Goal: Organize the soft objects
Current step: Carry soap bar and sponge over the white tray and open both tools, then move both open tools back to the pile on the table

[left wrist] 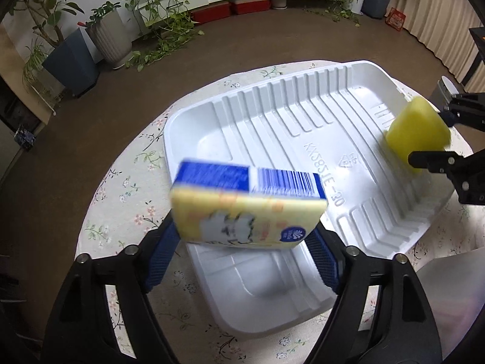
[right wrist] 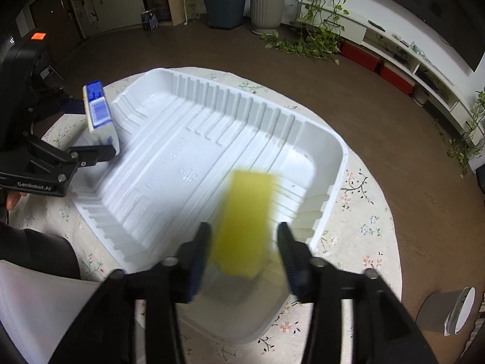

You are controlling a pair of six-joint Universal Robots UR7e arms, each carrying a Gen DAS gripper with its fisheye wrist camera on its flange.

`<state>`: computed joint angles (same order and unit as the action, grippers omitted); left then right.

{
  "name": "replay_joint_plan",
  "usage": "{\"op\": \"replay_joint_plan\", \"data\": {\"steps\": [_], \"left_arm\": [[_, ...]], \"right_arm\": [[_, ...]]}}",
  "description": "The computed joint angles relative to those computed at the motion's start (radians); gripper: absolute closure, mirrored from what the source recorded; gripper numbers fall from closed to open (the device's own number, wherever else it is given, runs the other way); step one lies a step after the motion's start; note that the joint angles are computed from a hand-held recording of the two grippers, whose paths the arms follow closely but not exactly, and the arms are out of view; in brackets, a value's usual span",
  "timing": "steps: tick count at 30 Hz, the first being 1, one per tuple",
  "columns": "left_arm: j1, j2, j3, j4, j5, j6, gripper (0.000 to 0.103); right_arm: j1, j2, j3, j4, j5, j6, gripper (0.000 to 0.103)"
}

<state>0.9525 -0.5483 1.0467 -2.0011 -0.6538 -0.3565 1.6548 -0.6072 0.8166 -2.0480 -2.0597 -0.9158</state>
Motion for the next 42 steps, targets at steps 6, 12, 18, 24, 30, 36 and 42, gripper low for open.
{"op": "replay_joint_plan", "data": {"steps": [6,12,18,24,30,36,42], "left_arm": [[0.000,-0.022,0.017,-0.062,-0.030,0.015,0.016],[-0.029,-0.107,0.110,-0.136,-0.028,0.009,0.013],[-0.119,-0.298,0.382,-0.287,-0.001,-0.043,0.008],[-0.277,-0.472,0.675,-0.264,0.029,-0.283,0.005],[-0.456,-0.534,0.872,-0.140,-0.016,-0.578,0.003],[-0.534,-0.511,0.989,-0.139,-0.062,-0.818,0.003],[-0.555,-0.469,1.032,-0.088,-0.102,-1.045,0.003]], "right_arm": [[-0.006,-0.010,-0.019,0.006,0.042,0.027,0.037],[-0.017,-0.072,-0.002,0.028,0.131,0.058,0.036],[-0.039,-0.292,0.231,-0.066,0.241,0.056,0.033],[-0.062,-0.609,0.638,-0.174,0.306,-0.012,0.030],[-0.073,-0.865,0.983,-0.235,0.325,-0.073,0.027],[-0.086,-1.008,1.205,-0.248,0.359,-0.033,0.018],[-0.113,-1.038,1.324,-0.364,0.321,0.019,0.015]]}}
